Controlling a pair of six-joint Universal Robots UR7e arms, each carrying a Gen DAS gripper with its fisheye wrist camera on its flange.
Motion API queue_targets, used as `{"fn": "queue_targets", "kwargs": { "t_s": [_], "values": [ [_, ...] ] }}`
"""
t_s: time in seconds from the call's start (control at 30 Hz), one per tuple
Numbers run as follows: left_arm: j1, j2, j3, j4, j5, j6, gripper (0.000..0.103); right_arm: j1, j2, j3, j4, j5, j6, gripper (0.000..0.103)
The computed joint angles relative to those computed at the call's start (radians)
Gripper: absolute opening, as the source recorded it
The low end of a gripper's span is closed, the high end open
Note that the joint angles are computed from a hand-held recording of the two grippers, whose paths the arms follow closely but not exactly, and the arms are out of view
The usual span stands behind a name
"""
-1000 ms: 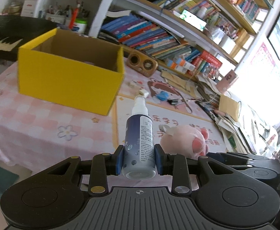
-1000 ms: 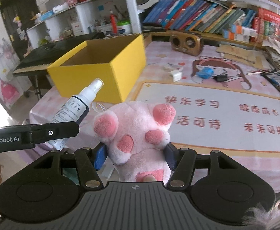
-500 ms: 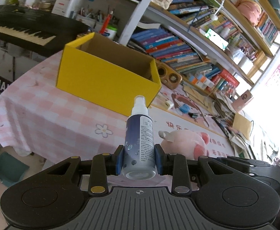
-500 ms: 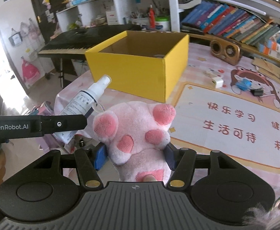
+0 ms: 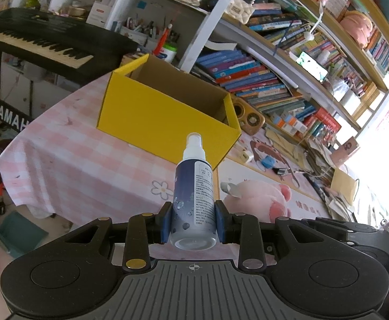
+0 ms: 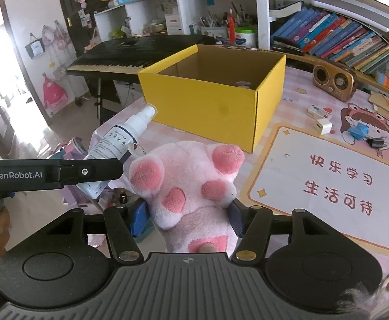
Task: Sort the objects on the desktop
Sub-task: 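Carry the spray bottle and the pig in both grippers over the yellow box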
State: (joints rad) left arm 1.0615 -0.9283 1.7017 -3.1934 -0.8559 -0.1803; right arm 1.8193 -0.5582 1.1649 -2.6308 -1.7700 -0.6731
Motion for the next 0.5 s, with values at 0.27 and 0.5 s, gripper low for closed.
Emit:
{"fn": "queue_targets", "kwargs": {
  "t_s": [0.27, 0.5],
  "values": [
    [0.006, 0.008, -0.018, -0.009, 0.006, -0.013, 0.031, 0.005, 0.024, -0.054, 0.051, 0.006, -0.025, 0.057],
    [0.012, 0.03, -0.051, -0.017, 0.032, -0.03, 0.031, 0.002, 0.061, -0.132, 0.106, 0.022, -0.048, 0.057]
  ]
}}
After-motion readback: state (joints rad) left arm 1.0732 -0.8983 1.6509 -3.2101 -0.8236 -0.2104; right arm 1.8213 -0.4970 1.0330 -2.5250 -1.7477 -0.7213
